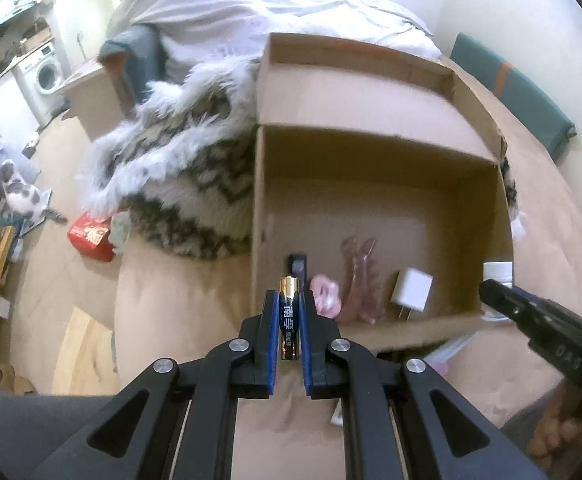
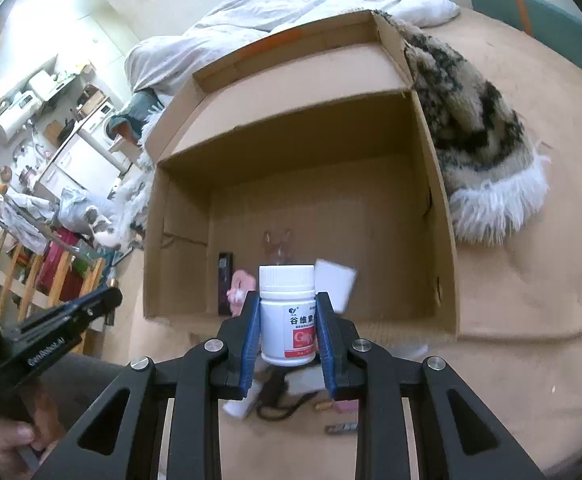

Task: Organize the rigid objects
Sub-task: 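Carry both held items into the box and open both grippers to release them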

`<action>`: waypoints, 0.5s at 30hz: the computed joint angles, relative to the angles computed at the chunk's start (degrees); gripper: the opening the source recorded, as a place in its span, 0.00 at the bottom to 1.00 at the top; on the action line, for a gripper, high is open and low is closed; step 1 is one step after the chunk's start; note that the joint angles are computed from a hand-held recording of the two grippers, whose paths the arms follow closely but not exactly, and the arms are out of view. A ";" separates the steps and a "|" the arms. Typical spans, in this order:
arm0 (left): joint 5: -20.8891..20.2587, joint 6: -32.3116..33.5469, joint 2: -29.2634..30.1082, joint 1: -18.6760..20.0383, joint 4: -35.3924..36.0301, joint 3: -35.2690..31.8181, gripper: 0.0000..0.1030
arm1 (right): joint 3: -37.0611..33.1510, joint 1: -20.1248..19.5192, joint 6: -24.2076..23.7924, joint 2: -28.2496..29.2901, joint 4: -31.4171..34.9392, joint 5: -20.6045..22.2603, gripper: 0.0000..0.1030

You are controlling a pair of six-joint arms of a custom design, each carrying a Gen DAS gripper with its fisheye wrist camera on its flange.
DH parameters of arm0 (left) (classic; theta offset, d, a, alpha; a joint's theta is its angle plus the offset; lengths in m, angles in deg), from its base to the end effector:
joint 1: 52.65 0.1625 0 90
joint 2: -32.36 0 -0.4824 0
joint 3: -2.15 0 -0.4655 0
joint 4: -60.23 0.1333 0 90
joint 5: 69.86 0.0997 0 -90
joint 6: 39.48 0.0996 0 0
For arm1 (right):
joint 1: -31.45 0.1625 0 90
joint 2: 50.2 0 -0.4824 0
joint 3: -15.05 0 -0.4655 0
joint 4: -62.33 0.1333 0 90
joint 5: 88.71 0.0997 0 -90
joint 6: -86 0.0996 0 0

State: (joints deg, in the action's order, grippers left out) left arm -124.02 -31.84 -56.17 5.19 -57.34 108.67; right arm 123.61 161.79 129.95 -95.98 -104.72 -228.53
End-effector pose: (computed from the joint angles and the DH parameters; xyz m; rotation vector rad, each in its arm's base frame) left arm -0.1395 -0.5819 0.4379 0.7994 2.4106 -0.3822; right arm 0.4720 -0.4674 0.0566 -0.2213 -2.4646 0.9991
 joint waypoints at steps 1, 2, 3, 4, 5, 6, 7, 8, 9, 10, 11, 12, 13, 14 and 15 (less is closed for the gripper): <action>-0.14 -0.29 1.01 -0.07 0.24 -0.76 0.09 | -0.22 -0.37 -0.95 0.03 -0.37 -0.23 0.27; -0.14 -0.23 1.86 -0.21 0.04 -1.23 0.09 | -0.42 -0.73 -1.72 0.02 -0.70 -0.33 0.27; -0.07 0.18 2.53 -0.27 -0.38 -1.53 0.09 | -0.61 -1.15 -2.26 -0.03 -0.88 -0.34 0.27; 0.10 0.78 3.24 -0.38 -0.96 -1.76 0.09 | -0.81 -1.66 -2.75 -0.08 -1.08 -0.23 0.27; 0.35 1.39 3.97 -0.49 -1.53 -1.98 0.09 | -1.01 -2.07 -3.24 -0.08 -1.25 -0.19 0.27; 0.79 1.97 4.80 -0.63 -2.31 -2.16 0.09 | -1.25 -2.52 -3.68 -0.07 -1.28 -0.20 0.27; 1.26 2.48 5.66 -0.67 -3.04 -2.37 0.09 | -1.56 -2.97 -4.27 0.00 -1.36 -0.19 0.27; 1.44 2.89 6.36 -0.65 -3.61 -2.53 0.09 | -1.83 -3.39 -4.74 0.07 -1.32 -0.17 0.27; 1.65 3.37 6.87 -0.61 -4.21 -2.56 0.09 | -2.09 -3.87 -5.10 0.13 -1.28 -0.08 0.27; 2.00 3.86 7.37 -0.50 -4.95 -2.47 0.09 | -2.28 -4.31 -5.58 0.20 -1.42 0.13 0.27; 2.21 4.36 7.89 -0.32 -5.65 -2.39 0.09 | -2.48 -4.72 -5.89 0.29 -1.34 0.26 0.27; 2.59 5.02 8.55 -0.03 -6.85 -2.15 0.09 | -2.73 -5.13 -6.20 0.42 -1.09 0.33 0.27; 2.72 5.29 8.74 0.17 -7.67 -1.87 0.09 | -2.93 -5.49 -6.44 0.59 -0.79 0.38 0.27; 2.66 5.66 8.98 0.49 -8.70 -1.55 0.09 | -3.09 -5.83 -6.55 0.74 -0.55 0.59 0.27; 2.59 6.14 9.31 0.96 -9.79 -1.18 0.09 | -3.14 -6.16 -6.54 0.91 -0.53 0.99 0.27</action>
